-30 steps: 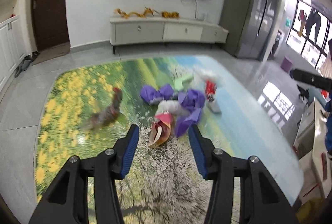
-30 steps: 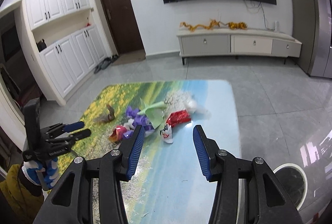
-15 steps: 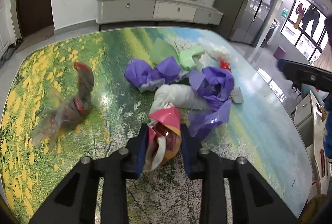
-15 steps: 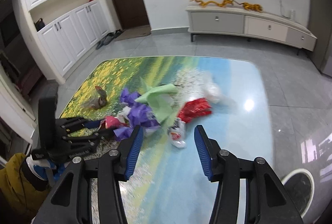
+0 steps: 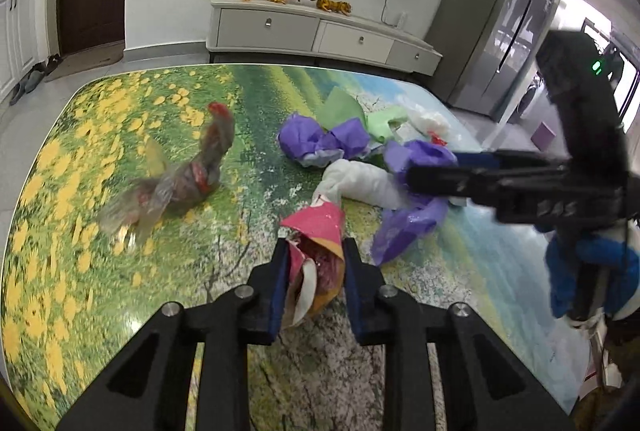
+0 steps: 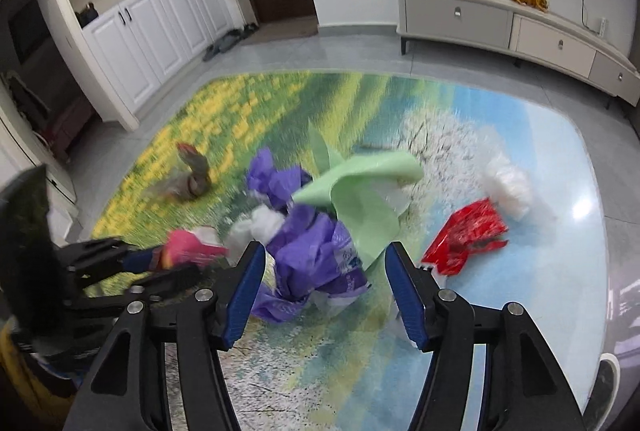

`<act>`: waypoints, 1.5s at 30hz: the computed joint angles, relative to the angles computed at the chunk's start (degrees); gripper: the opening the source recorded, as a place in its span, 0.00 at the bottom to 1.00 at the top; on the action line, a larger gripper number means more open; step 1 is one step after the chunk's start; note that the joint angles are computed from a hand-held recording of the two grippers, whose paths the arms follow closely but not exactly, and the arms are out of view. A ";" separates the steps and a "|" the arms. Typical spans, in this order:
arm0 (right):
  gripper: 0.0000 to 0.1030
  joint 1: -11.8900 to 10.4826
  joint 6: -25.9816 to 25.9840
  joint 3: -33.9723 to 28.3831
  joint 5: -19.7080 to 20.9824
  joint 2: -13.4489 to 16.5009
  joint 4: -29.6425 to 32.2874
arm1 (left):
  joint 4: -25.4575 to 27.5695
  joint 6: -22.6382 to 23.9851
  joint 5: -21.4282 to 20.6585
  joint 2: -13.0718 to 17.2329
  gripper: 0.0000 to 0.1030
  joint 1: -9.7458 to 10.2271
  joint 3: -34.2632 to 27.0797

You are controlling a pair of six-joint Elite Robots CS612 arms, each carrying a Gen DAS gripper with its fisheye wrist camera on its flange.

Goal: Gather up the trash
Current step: 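Grasp the pink-and-red wrapper with the left gripper while the right gripper grasps a purple bag, then carry both items over the white bin and open both grippers to drop them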

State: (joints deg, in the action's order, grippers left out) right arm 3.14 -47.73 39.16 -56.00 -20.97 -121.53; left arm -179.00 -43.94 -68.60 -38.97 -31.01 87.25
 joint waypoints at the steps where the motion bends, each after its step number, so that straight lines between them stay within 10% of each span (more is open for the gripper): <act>1: 0.56 -0.01 -0.30 0.22 -0.33 -0.03 0.04 | -0.25 -0.40 0.21 -0.19 0.23 -0.19 0.41; 5: 0.38 -0.62 -2.31 0.78 0.95 -0.41 2.48 | -1.02 -1.61 0.68 -0.90 0.23 -0.65 1.65; 16: 0.36 -4.34 -4.69 8.47 10.21 -5.88 2.43 | -1.59 -3.21 5.86 -4.47 0.23 -3.31 5.13; 28: 0.37 -11.87 6.61 10.10 14.12 -7.03 -8.81 | 1.32 1.20 8.37 -5.41 0.23 -5.96 0.83; 37: 0.38 -17.46 18.36 7.11 8.21 -4.38 -19.48 | 10.20 9.95 0.56 1.28 0.23 -6.52 -16.23; 45: 0.39 -20.51 26.34 -0.80 0.14 1.16 -20.25 | 25.87 16.98 -9.29 14.00 0.23 -6.99 -43.04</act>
